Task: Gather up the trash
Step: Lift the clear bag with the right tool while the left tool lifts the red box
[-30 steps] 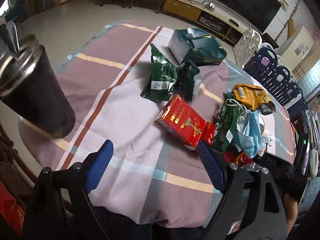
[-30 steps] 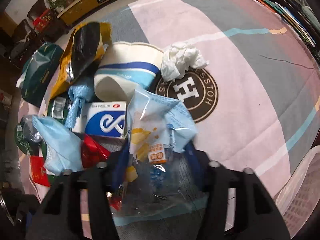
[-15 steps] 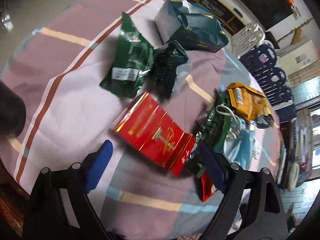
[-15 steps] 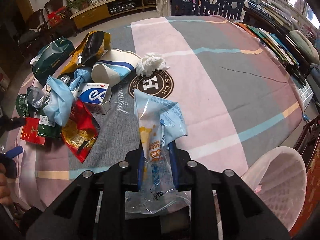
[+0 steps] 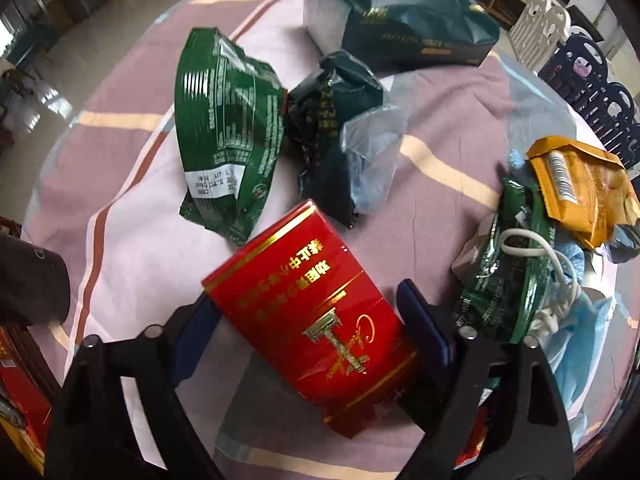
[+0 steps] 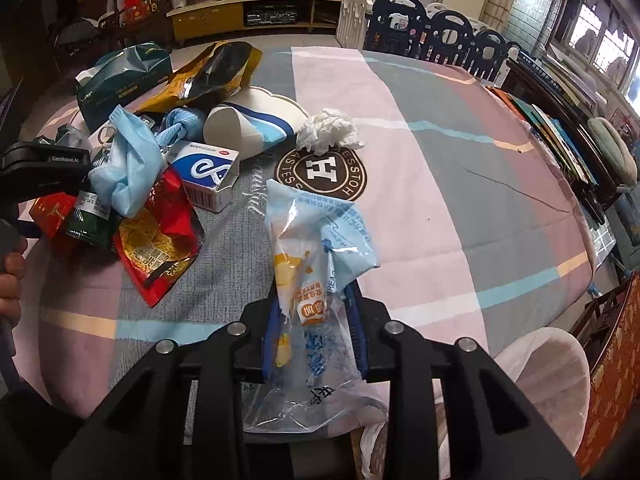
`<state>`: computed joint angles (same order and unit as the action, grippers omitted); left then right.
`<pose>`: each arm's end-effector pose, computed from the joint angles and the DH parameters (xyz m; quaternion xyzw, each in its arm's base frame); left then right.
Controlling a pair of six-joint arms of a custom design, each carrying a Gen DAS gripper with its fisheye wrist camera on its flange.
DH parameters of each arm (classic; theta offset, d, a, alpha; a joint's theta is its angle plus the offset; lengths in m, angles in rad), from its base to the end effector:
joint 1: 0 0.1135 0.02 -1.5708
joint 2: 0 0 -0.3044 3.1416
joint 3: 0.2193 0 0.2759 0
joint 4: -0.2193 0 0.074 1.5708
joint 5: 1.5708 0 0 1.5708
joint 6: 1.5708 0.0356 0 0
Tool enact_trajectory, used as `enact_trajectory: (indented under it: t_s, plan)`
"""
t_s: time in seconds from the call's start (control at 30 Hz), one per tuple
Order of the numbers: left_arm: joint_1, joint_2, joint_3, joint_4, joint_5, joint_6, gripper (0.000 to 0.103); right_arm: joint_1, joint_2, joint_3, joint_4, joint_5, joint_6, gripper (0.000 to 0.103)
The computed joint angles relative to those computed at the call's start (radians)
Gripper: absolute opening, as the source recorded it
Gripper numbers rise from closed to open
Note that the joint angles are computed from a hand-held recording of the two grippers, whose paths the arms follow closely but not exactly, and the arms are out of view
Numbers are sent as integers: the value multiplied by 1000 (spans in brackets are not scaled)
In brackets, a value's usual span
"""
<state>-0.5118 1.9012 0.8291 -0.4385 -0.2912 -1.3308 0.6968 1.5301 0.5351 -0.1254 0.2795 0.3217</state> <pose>0.2725 -0.1413 0.0857 -0.3978 0.9055 0.0640 0.1335 0.1993 0.1540 0.1270 -0.1494 0.9541 -0.0107 0.2593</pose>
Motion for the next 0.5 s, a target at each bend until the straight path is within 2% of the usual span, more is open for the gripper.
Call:
enact_trajectory:
  t_s: [0.03,0.07,0.13,0.27,0.43,0.5]
  plan:
    - [-11,3,7,-5,-12,-9,73,-1,8,2,1,7,1,45]
    - [-22,-2,7,-5,-20,-16,72,-4,12,2,3,9,5,58]
    - [-53,-32,-17,8,-53,-44,67,-16,14,-3,12,-2,13,67]
    - [-128,-185,-125,33,-129,-169,66,-51,50,8,7,-42,10,68]
    - [-273,-368,-195,-76,-233,-357,66,-123,56,-4,12,-125,10,68]
    - [-319,-439,-225,-125,-239,-426,66,-135,46,-3,-5,-134,8,68]
